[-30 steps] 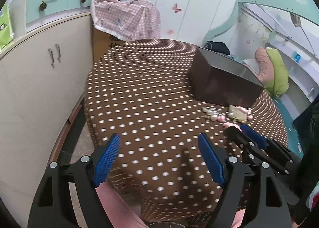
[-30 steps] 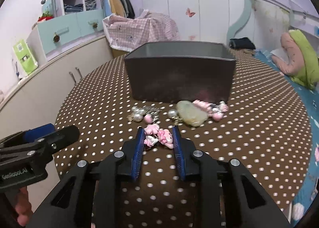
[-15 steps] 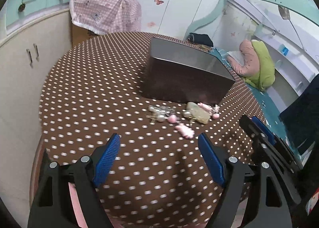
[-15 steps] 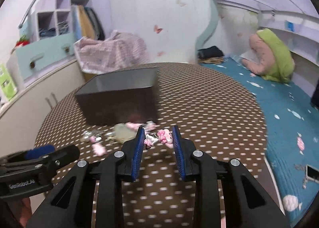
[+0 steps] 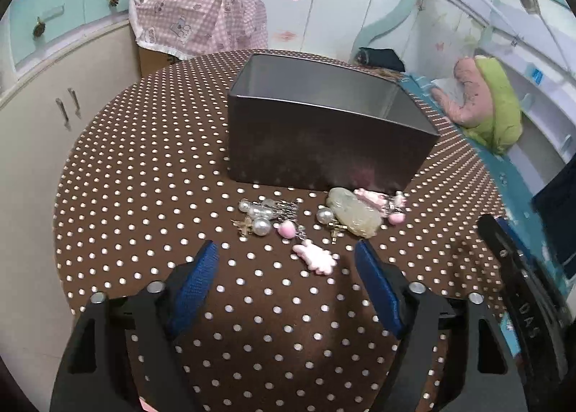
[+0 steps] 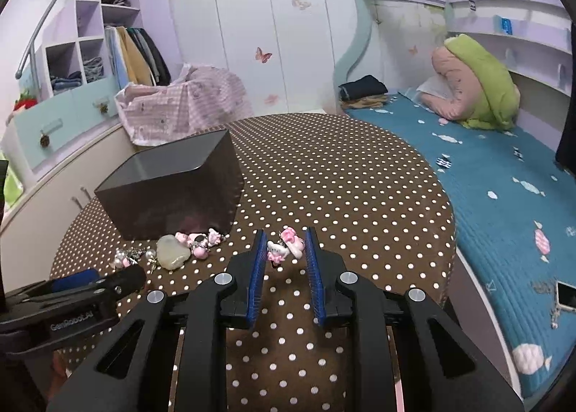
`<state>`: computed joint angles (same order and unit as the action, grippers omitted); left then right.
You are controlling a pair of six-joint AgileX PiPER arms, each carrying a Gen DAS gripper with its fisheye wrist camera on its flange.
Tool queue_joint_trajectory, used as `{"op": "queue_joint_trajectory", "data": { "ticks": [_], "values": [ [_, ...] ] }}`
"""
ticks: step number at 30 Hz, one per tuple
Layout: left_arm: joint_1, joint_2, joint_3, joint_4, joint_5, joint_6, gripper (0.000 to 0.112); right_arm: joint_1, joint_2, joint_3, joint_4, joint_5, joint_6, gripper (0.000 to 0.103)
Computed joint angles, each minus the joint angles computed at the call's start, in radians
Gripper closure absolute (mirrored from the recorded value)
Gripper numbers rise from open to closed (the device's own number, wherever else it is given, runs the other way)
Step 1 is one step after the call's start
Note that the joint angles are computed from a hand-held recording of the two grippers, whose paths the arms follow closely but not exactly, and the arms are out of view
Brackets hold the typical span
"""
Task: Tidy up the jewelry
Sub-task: 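Close the right gripper on a pink charm while the left gripper grasps another pink charm, then carry the pink charms with both grippers over the grey box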
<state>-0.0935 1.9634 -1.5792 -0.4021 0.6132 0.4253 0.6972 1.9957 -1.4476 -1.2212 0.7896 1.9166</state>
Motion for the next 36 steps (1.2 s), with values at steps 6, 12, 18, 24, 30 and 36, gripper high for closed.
{"op": "queue_joint_trajectory", "data": {
  "ticks": [6,12,18,24,30,36],
  "values": [
    [0.036,0.024,-0.044,-0.138,0.074,0.108,0.098,-0.013,-0.008,0.014,-0.016,-0.040,0.010,0.081],
    [0.085,0.034,-0.076,-0.221,0.161,0.151,0.112,-0.004,-0.025,0.044,-0.044,-0.049,0.055,0.081],
    [0.143,0.027,-0.056,-0.316,0.226,0.233,0.112,0.009,-0.032,0.055,-0.057,-0.052,0.066,0.081],
    [0.159,0.064,-0.114,-0.339,0.331,0.199,0.066,0.023,-0.035,0.050,-0.057,-0.050,0.056,0.081],
    [0.046,0.004,-0.019,-0.155,0.113,0.170,0.075,0.018,-0.039,0.049,-0.043,-0.050,0.044,0.081],
    [-0.003,-0.019,0.033,-0.059,0.011,0.148,0.098,0.000,-0.047,0.071,-0.049,-0.068,0.062,0.081]
  ]
}}
